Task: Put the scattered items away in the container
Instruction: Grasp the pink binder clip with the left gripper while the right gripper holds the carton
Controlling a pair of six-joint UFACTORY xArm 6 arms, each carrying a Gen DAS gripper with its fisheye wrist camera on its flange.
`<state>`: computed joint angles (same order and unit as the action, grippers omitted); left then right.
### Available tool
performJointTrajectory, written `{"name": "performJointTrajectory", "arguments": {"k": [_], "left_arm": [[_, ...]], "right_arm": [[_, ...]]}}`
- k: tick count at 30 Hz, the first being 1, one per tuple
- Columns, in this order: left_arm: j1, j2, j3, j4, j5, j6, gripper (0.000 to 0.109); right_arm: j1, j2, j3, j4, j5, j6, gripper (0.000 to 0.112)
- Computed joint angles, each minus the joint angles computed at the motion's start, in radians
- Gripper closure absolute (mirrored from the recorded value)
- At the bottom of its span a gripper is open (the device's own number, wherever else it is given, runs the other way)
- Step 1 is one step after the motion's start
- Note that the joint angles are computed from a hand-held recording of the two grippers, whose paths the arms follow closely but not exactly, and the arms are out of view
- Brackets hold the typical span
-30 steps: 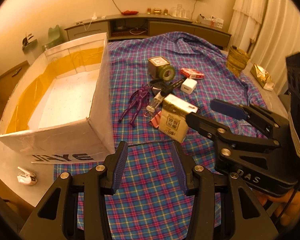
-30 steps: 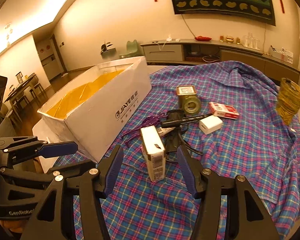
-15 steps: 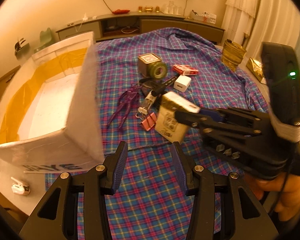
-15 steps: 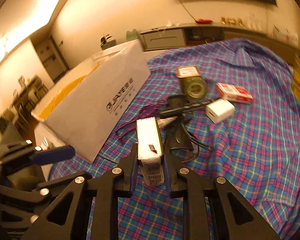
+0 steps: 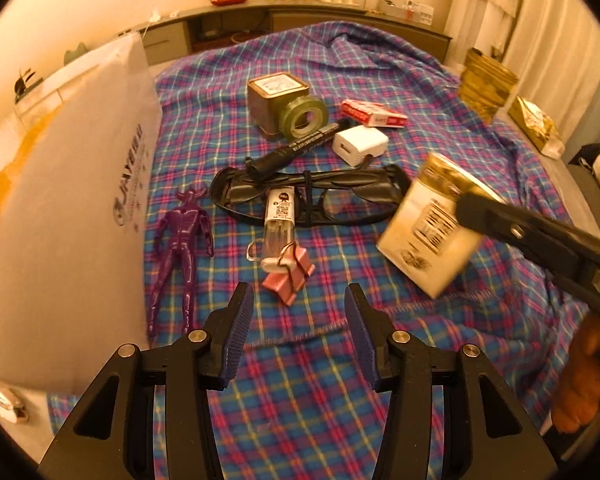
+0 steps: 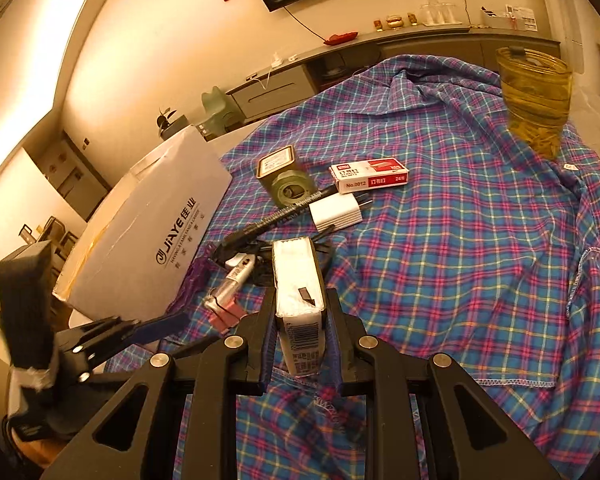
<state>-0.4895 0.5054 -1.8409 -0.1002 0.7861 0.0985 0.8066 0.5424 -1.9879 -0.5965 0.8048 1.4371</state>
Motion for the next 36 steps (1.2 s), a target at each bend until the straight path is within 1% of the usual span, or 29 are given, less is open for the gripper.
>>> {"name": "performJointTrajectory", "arguments": {"k": [2,5,6,7,8,9,12,14,17,22,27,30,33,34,36], "left_arm": [[0.004,0.042,-0.047,-0.020,0.018,-0.003,0.058],[0.015,0.078,-0.076,-0.055,0.030,-0.018,0.059],[0.017,0.068,-0.050,-0.074,-0.012,-0.010,0.061],[0.019,0.074,-0.055,-0.082,-0.016,-0.007,0.067],[0.021,0.074,-0.051,-0.083,-0.029,-0.004,0.076],[0.025,0.078,-0.056,-0.113,-0.028,0.015,0.080],[0.030,0.085,-0.071,-0.142,-0.015,0.033,0.081],[0.030,0.066,-0.042,-0.146,-0.027,0.044,0.081],[0.033,0.038,-0.005,-0.159,-0.038,0.055,0.081],[0.036,-0.018,0.060,-0.175,-0.046,0.071,0.081],[0.034,-0.075,0.134,-0.163,-0.064,0.081,0.081],[0.034,-0.101,0.159,-0.170,-0.071,0.094,0.081],[0.030,-0.136,0.188,-0.175,-0.083,0.111,0.081],[0.030,-0.146,0.195,-0.176,-0.086,0.118,0.081],[0.028,-0.168,0.211,-0.180,-0.091,0.129,0.081]], "right_arm": [[0.000,-0.003,0.006,0.005,-0.008,-0.009,0.089],[-0.002,0.003,-0.003,0.024,-0.018,-0.025,0.089],[-0.002,0.001,0.004,0.026,-0.027,-0.026,0.089],[-0.004,0.006,0.000,0.032,-0.033,-0.033,0.089],[-0.004,0.005,0.006,0.036,-0.039,-0.038,0.089],[-0.004,0.008,0.001,0.040,-0.037,-0.042,0.089],[-0.002,0.021,-0.014,0.052,-0.040,-0.058,0.089],[-0.002,0.024,-0.017,0.057,-0.047,-0.062,0.089],[-0.007,0.019,0.003,0.068,-0.088,-0.056,0.089],[-0.006,0.020,0.004,0.065,-0.098,-0.054,0.089],[-0.008,0.000,0.043,0.058,-0.160,-0.031,0.089],[-0.004,0.000,0.041,0.046,-0.175,-0.027,0.089],[0.004,0.012,0.015,0.034,-0.161,-0.036,0.089],[0.008,0.022,-0.003,0.033,-0.143,-0.047,0.089],[0.020,0.049,-0.060,0.034,-0.076,-0.088,0.089]]}}
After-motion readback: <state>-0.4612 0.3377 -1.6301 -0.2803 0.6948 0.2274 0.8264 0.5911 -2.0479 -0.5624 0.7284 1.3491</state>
